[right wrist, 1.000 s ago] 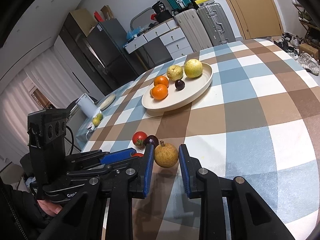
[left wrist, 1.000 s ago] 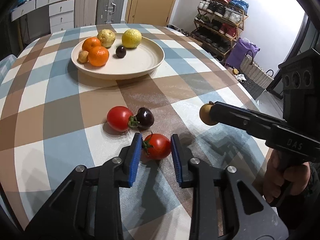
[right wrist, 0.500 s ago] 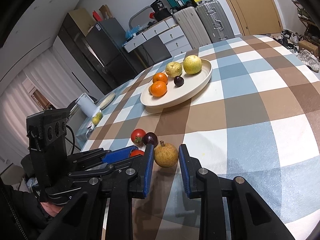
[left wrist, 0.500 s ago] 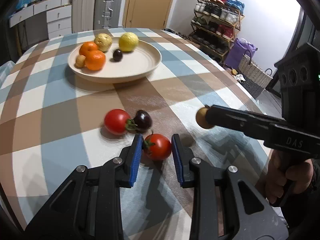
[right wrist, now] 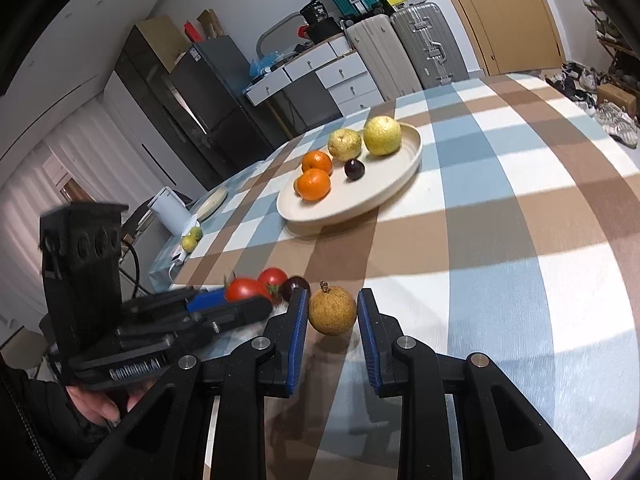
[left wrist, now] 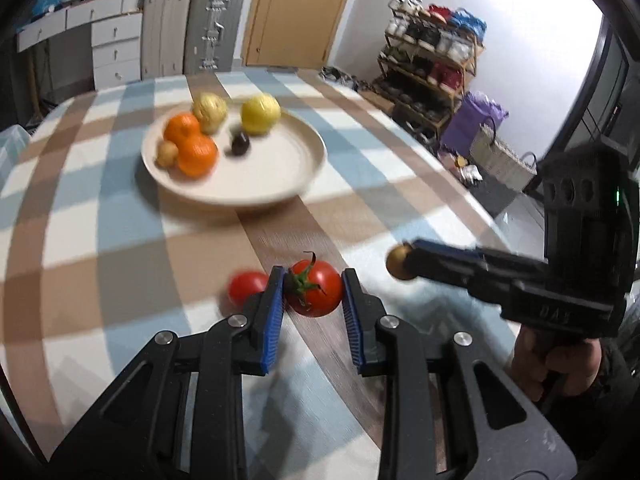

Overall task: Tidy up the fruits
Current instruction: 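Carry the tomato and brown fruit to the cream plate and open both grippers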

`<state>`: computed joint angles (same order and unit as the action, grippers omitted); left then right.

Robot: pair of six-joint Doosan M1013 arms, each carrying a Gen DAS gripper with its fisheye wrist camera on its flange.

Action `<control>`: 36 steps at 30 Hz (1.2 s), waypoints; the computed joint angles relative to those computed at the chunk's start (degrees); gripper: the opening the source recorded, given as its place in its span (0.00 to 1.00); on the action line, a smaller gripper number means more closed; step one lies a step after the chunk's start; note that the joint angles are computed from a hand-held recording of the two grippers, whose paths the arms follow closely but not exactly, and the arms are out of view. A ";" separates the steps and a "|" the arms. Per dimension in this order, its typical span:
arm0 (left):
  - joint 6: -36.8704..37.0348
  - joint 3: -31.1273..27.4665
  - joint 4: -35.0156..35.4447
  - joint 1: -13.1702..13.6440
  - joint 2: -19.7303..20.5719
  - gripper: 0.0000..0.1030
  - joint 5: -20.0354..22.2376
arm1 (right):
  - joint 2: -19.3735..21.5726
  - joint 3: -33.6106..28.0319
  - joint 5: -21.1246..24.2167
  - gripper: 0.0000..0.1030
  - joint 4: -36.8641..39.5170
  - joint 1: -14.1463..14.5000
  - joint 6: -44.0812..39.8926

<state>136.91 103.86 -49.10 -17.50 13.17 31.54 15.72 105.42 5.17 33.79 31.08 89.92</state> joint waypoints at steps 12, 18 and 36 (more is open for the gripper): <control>-9.00 -13.64 8.26 1.93 7.18 0.24 4.34 | 2.88 -6.37 4.24 0.25 14.42 -3.22 -17.21; -13.02 -20.55 11.10 2.08 12.39 0.24 7.65 | 6.17 -11.29 7.57 0.25 13.24 -5.01 -17.48; -16.88 -29.30 16.13 1.75 19.67 0.24 11.19 | 13.96 -21.86 13.48 0.25 1.35 -7.61 -5.99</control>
<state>120.03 74.56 -32.97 -15.74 32.84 42.74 29.69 83.56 18.65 35.14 23.47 83.93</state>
